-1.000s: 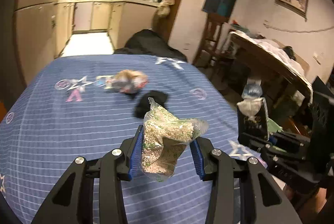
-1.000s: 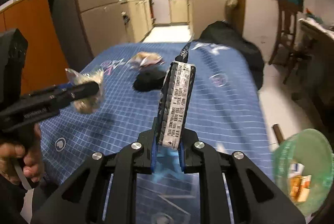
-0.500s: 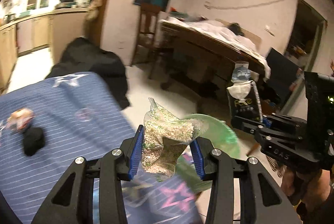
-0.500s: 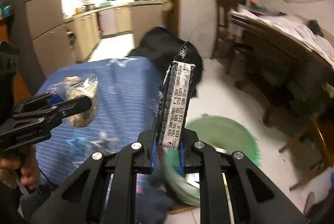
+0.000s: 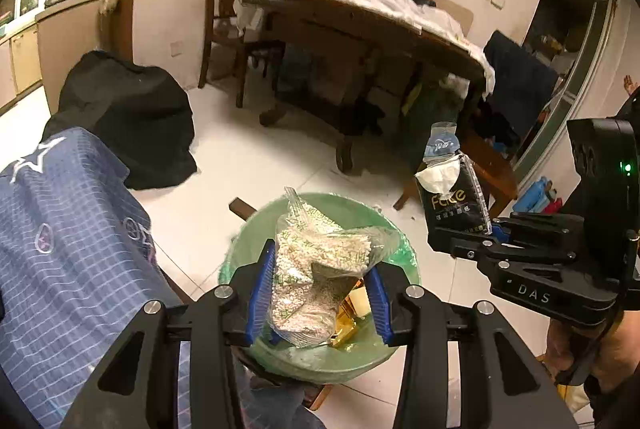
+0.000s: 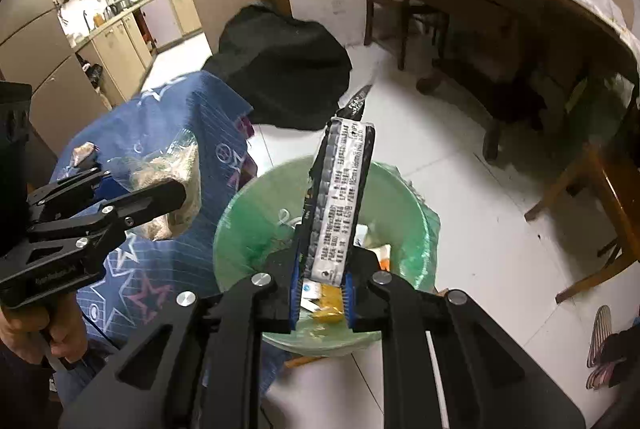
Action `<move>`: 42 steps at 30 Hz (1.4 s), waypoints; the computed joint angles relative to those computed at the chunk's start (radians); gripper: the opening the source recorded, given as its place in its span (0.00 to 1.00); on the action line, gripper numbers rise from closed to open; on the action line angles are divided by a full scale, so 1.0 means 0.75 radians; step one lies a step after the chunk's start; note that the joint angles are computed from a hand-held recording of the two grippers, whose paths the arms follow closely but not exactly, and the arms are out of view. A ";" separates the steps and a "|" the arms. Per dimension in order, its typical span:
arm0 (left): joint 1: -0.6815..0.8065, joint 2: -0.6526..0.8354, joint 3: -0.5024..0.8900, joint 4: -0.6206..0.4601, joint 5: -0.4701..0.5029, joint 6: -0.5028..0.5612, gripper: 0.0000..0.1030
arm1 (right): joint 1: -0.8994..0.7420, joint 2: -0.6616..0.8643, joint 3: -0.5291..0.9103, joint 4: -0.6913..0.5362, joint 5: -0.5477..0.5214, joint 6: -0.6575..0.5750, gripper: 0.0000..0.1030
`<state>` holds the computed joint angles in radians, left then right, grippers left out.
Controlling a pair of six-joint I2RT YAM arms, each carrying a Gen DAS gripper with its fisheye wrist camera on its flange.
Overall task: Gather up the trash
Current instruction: 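Carry the grain bag and black packet over the green bin, then open both tools to drop the grain bag and packet into the bin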
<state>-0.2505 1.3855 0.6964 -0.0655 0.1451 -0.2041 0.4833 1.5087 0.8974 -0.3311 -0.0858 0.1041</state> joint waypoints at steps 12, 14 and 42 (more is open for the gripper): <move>-0.020 0.347 0.146 0.111 -0.052 -0.018 0.42 | -0.093 0.079 -0.001 -0.027 -0.103 -0.087 0.14; -0.014 0.358 0.145 0.132 -0.059 -0.014 0.42 | -0.106 0.104 0.012 -0.031 -0.113 -0.101 0.14; -0.027 0.409 0.230 0.131 -0.113 -0.010 0.42 | -0.126 0.195 0.048 -0.041 -0.130 -0.137 0.14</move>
<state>-0.2705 1.6921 0.8690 0.0330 0.0602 -0.2116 0.3890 1.6553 0.9334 -0.3622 -0.1831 0.0012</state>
